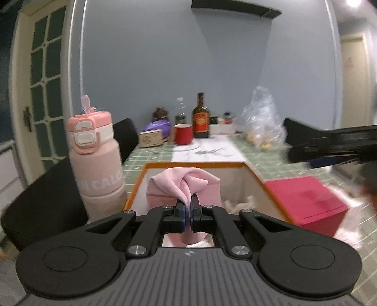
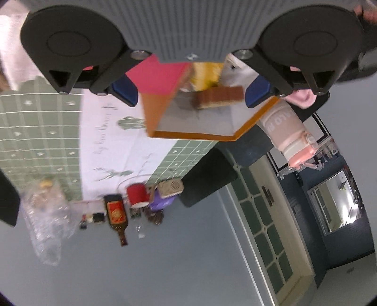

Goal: Organize soft objects
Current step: 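Carry the pink cloth and sponge over the orange box with both tools, then open the left tool to drop the cloth while the right tool releases the sponge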

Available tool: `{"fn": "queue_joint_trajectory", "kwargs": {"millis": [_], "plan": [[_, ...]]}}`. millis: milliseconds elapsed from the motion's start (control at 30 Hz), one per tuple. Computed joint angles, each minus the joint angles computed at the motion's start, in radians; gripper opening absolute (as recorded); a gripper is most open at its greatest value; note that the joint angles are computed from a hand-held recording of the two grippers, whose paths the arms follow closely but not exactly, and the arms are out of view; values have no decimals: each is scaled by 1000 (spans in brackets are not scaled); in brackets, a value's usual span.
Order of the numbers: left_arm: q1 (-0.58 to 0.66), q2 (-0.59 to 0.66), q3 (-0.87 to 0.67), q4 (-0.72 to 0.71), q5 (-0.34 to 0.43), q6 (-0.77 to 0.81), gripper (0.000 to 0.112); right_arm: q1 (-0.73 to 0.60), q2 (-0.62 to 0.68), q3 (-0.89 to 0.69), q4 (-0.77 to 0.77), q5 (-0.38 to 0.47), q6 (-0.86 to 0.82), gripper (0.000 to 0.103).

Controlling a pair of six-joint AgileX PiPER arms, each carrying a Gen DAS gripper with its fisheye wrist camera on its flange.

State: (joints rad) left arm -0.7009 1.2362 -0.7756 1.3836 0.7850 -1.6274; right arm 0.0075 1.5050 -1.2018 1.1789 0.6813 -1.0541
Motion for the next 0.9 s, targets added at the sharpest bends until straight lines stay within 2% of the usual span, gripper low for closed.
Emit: {"fn": "queue_joint_trajectory", "kwargs": {"millis": [67,133,200,233,267,333,400,433,600,700,900], "plan": [[-25,46,-18,-7,88,-13,4,-45,-62,86,50,-26,-135,96],[-22,53,-17,-24,85,-8,8,-89,-116,161,102,-50,-266,96],[-18,55,-23,-49,90,-4,34,-152,-153,216,163,-33,-383,96],[-26,56,-26,-54,108,-14,67,-188,-161,232,181,-9,-418,96],[-42,48,-8,-20,122,-61,86,-225,-168,246,200,17,-445,96],[-95,47,32,70,190,-168,93,-291,-170,257,219,68,-478,96],[-142,74,20,74,273,-168,94,-351,-165,269,253,109,-523,96],[-151,81,10,68,286,-163,94,-376,-160,274,276,123,-548,96],[-181,74,-55,-2,242,-88,94,-450,-120,283,342,162,-582,97],[-231,92,-98,-14,256,-60,94,-483,-97,292,383,175,-610,97],[-314,161,-216,-36,254,-7,94,-511,-66,310,474,134,-663,97]]}}
